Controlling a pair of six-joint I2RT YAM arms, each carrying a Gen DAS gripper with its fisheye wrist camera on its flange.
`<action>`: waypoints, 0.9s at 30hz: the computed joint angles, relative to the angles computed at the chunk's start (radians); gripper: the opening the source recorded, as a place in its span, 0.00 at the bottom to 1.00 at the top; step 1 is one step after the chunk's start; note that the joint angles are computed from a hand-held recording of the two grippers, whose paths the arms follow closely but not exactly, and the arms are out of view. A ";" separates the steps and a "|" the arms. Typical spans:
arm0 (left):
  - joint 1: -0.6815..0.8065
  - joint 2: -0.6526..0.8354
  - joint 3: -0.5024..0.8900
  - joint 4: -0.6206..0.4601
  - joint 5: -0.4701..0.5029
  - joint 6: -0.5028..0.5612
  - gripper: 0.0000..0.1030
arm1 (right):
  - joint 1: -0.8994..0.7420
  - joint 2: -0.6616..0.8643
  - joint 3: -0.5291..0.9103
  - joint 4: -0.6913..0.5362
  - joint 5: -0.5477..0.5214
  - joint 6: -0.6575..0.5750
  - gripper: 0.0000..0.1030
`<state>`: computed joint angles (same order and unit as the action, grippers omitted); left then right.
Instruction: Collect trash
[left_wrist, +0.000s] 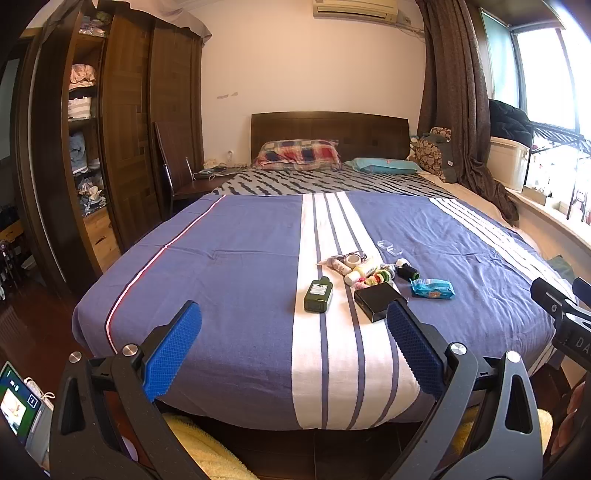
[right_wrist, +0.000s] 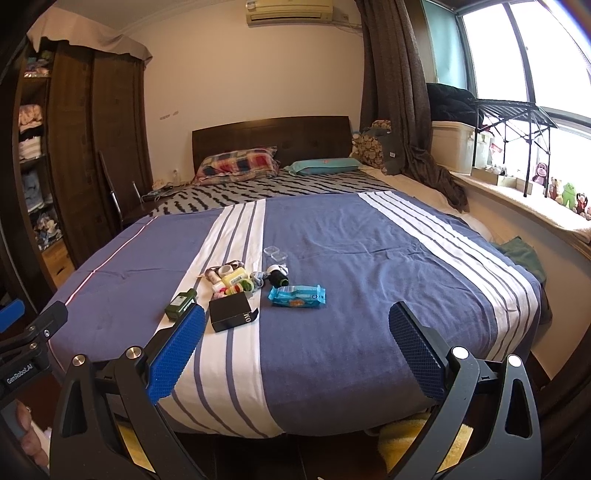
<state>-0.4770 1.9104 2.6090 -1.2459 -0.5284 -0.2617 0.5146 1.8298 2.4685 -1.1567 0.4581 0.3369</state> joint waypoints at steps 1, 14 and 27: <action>0.000 -0.001 -0.002 0.002 -0.001 -0.001 0.92 | 0.000 0.001 0.001 0.000 0.001 0.001 0.97; -0.006 -0.006 -0.014 0.006 -0.005 -0.006 0.92 | -0.001 0.014 0.033 -0.019 -0.003 0.001 0.97; -0.005 -0.033 -0.063 0.030 -0.008 -0.009 0.92 | -0.001 0.003 0.011 -0.008 -0.012 -0.003 0.97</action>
<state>-0.4815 1.8777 2.5462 -1.2158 -0.5365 -0.2709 0.5140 1.8327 2.4797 -1.1646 0.4458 0.3342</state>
